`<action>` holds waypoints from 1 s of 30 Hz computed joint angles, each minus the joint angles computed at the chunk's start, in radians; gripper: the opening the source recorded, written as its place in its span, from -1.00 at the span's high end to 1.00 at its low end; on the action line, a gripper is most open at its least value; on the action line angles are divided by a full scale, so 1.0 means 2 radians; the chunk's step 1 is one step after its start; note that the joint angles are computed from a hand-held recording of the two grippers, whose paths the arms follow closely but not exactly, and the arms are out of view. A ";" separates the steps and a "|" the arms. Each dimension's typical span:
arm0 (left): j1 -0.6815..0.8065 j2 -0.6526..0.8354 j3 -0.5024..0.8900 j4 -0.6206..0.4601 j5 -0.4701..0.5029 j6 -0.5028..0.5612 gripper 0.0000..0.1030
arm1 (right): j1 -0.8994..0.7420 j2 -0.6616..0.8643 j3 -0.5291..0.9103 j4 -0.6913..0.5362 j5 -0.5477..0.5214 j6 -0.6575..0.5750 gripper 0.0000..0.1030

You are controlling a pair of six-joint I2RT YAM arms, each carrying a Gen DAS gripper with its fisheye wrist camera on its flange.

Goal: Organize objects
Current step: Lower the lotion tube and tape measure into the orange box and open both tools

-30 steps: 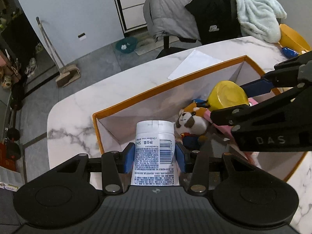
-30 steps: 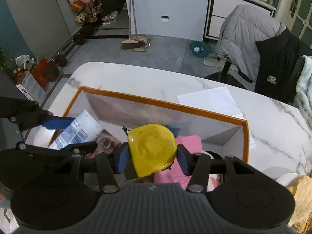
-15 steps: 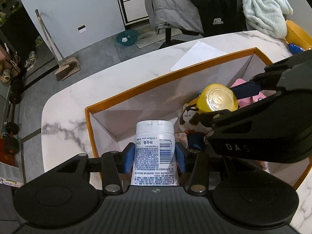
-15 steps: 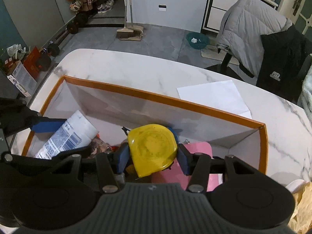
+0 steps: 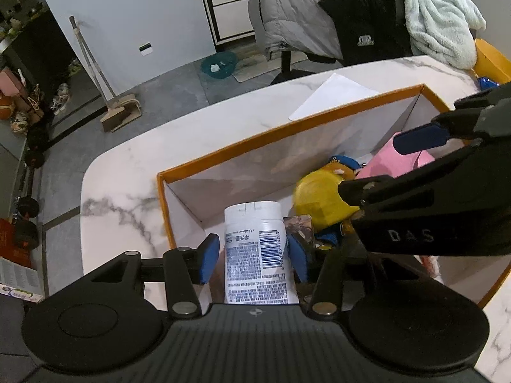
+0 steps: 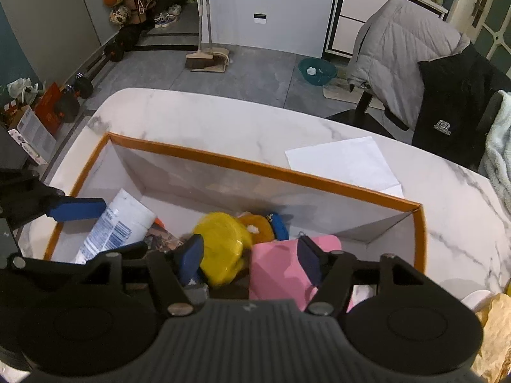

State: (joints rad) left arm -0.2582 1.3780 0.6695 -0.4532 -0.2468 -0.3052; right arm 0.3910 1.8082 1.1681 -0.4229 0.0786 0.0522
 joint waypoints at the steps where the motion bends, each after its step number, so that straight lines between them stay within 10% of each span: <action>1: 0.001 -0.008 0.000 -0.007 0.000 -0.001 -0.13 | 0.002 -0.006 -0.003 -0.003 0.000 0.000 -0.29; 14: -0.065 -0.113 0.012 -0.126 -0.040 -0.063 -0.33 | 0.023 -0.133 -0.062 -0.052 0.008 0.023 -0.41; 30: -0.256 -0.173 0.025 -0.261 -0.128 -0.295 -0.72 | 0.097 -0.326 -0.138 -0.130 0.065 0.081 -0.81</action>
State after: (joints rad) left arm -0.7698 1.0322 0.7205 -0.9749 -0.5038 -0.8944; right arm 0.5855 1.1561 0.8926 -0.6837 0.2095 0.2139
